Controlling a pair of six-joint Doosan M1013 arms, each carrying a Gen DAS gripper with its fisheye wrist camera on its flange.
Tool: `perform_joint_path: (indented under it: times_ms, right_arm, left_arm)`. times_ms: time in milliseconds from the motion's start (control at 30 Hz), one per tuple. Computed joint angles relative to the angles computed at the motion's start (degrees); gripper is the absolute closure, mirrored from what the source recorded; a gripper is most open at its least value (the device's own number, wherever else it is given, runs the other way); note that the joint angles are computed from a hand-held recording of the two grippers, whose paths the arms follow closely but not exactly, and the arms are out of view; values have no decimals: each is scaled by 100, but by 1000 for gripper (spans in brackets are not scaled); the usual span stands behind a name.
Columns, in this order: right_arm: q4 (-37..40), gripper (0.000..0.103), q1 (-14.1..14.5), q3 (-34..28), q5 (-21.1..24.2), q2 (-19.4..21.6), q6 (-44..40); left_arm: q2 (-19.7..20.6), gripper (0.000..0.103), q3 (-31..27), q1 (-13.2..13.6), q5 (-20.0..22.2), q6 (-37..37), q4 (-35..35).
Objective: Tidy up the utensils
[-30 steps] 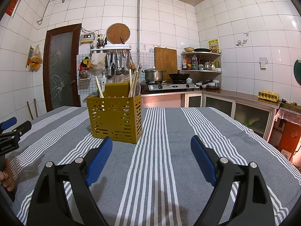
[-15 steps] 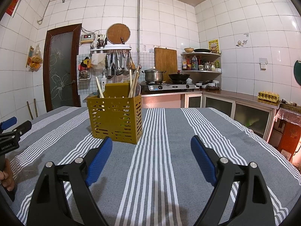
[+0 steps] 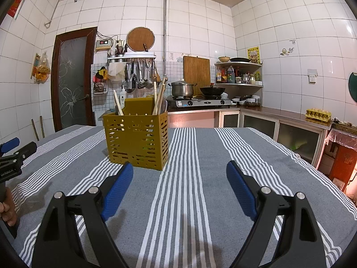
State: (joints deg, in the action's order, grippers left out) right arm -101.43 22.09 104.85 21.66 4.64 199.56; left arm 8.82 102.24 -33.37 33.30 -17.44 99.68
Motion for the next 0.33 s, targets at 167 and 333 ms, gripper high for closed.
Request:
perform_joint_path:
  times_ms: [167,333]
  right_arm:
    - [23,19,0,-4,-8,3,-10]
    - [9,17,0,-8,-8,15,11]
  left_arm:
    - [-8,5,5,2,-35,-4,-17]
    - [-9,5,-11,33,-108,38,-139]
